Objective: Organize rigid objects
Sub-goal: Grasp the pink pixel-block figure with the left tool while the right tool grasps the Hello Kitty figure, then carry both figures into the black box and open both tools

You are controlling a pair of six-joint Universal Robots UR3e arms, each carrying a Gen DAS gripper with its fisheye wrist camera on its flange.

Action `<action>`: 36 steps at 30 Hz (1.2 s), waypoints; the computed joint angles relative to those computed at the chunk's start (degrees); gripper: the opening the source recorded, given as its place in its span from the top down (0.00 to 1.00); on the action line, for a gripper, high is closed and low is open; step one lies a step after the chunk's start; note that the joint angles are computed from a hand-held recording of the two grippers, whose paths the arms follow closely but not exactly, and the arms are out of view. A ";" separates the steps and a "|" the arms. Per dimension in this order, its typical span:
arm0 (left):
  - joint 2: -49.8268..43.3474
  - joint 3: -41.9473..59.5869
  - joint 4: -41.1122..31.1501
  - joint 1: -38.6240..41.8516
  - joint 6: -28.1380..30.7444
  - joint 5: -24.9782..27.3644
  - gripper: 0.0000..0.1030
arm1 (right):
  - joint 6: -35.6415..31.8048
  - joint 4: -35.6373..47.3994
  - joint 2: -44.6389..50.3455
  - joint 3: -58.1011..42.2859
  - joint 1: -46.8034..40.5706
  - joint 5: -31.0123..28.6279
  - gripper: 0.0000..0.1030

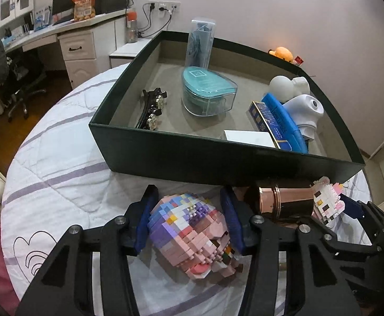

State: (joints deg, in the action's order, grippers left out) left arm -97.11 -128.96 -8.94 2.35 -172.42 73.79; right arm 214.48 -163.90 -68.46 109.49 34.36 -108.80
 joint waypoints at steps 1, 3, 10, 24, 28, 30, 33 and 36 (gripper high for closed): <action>0.20 -0.19 -0.19 0.39 0.24 -0.43 0.52 | -0.01 -0.22 -0.02 0.11 -0.08 0.07 0.18; 0.68 -0.62 -0.33 0.91 0.84 -1.02 0.52 | -0.23 -1.02 -0.27 0.60 -0.17 0.48 0.24; 2.76 -2.10 -1.09 2.28 2.24 -2.47 0.54 | -0.36 -3.30 -0.48 1.16 -0.21 2.22 0.49; 9.87 -5.30 -3.09 5.24 4.79 -4.42 0.54 | 1.33 -0.97 -4.47 2.04 2.38 -1.88 0.49; 14.31 -6.19 -5.86 6.83 6.01 -5.85 0.54 | 1.67 0.62 -6.96 2.14 3.50 -3.94 0.49; 16.54 -6.41 -7.34 7.69 6.87 -6.61 0.54 | 1.63 1.47 -8.29 1.95 4.02 -5.01 0.49; 19.55 -5.94 -9.70 8.65 7.97 -7.51 0.54 | 1.10 2.51 -10.12 1.01 4.60 -6.10 0.49; 21.20 -4.63 -11.17 8.91 8.32 -7.63 0.54 | -0.41 3.21 -11.19 -0.45 4.42 -6.63 0.49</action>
State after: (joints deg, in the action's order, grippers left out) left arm -75.91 -133.59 -20.11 11.27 -164.10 66.17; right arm 214.07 -160.68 -79.65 109.04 38.78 -115.43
